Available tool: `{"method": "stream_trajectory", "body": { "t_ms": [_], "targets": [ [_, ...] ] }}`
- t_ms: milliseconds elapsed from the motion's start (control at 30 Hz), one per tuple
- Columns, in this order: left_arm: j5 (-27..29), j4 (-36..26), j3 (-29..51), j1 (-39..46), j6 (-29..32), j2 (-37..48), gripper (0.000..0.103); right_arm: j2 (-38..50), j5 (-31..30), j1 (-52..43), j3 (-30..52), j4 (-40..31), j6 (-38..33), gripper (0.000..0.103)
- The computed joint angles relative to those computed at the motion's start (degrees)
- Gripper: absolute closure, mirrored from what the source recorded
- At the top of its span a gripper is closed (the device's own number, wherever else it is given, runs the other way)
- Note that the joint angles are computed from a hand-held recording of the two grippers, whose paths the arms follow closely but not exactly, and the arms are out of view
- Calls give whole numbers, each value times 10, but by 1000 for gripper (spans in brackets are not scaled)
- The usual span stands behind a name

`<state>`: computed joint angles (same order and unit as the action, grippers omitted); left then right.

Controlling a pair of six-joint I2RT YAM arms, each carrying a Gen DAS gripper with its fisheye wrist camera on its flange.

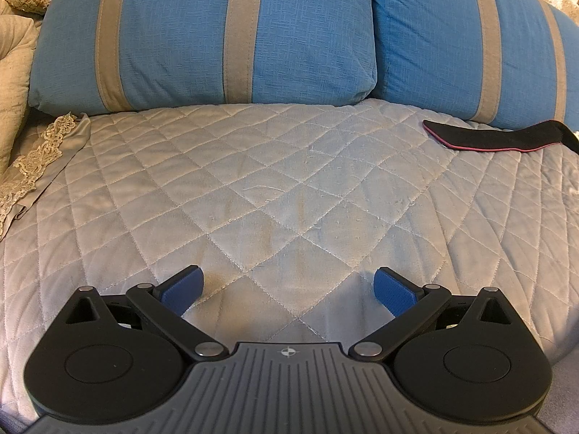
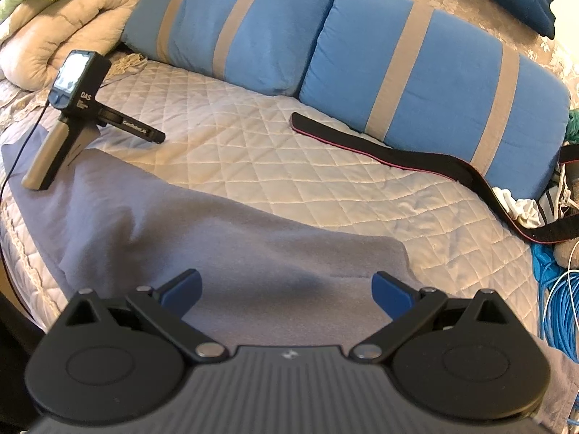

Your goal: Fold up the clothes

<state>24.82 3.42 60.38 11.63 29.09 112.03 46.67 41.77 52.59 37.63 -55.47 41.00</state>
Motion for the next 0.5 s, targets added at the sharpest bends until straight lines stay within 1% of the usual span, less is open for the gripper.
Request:
{"method": "stream_trajectory", "body": {
  "t_ms": [500],
  "targets": [
    [0,0,0,0,0,0,0,3,-8,3,-5,8,-6,0]
  ]
}}
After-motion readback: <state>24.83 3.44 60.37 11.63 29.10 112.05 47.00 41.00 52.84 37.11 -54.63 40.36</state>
